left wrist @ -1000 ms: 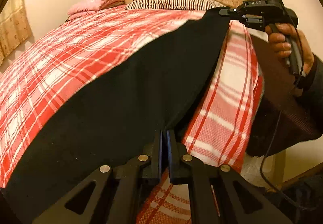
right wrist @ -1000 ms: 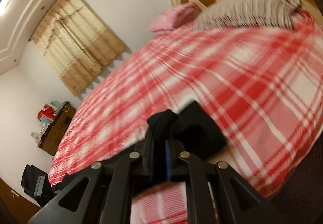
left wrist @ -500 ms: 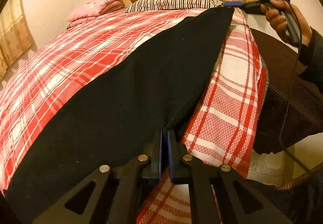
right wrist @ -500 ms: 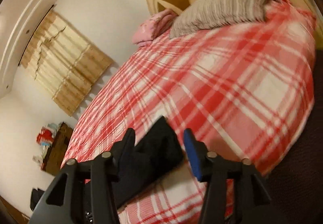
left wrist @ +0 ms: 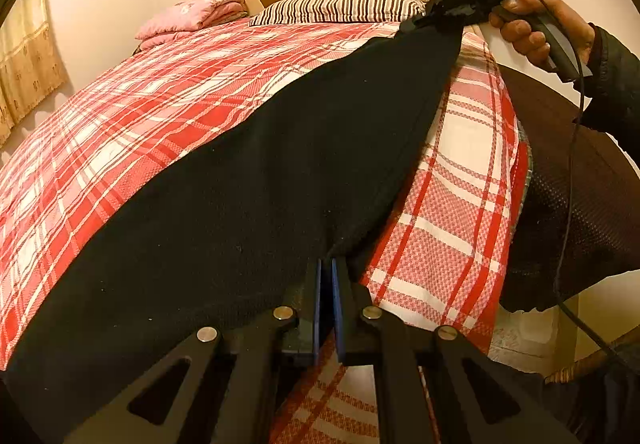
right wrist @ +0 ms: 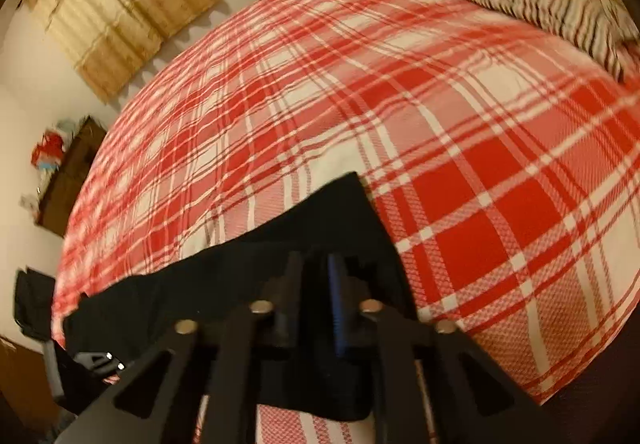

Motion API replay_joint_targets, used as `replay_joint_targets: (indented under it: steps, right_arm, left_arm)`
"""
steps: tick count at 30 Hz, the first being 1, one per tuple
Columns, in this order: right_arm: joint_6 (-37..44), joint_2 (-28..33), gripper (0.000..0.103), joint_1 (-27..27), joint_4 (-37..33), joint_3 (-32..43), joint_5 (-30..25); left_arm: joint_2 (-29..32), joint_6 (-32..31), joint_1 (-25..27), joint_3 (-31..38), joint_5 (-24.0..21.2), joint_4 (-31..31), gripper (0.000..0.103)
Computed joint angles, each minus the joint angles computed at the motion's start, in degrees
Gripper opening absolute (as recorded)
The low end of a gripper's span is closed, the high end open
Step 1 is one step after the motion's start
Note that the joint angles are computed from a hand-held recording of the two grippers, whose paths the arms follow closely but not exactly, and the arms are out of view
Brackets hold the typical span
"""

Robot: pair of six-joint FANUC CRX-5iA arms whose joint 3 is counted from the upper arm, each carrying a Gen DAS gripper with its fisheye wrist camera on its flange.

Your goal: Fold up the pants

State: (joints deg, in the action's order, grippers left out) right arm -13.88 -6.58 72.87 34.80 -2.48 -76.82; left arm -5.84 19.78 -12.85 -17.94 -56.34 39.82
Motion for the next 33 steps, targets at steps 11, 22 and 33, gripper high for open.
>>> replay_joint_targets:
  steps: [11,22,33]
  right_arm:
    - [14.12,10.27,0.009,-2.92,2.60,11.68,-12.40]
    - [1.15,5.98,0.053,1.70,4.82,5.86,-19.89]
    - [4.65,6.88,0.013,-0.05,5.15,5.03,-11.69]
  left_arm:
    - [-0.98,1.39,-0.62,-0.74,1.88,-0.41,0.006]
    - [-3.13,0.25,-1.58,-2.53,4.83,-2.07,0.007]
    - [-5.21,1.01,-0.08,-3.50,5.28,0.97,0.007]
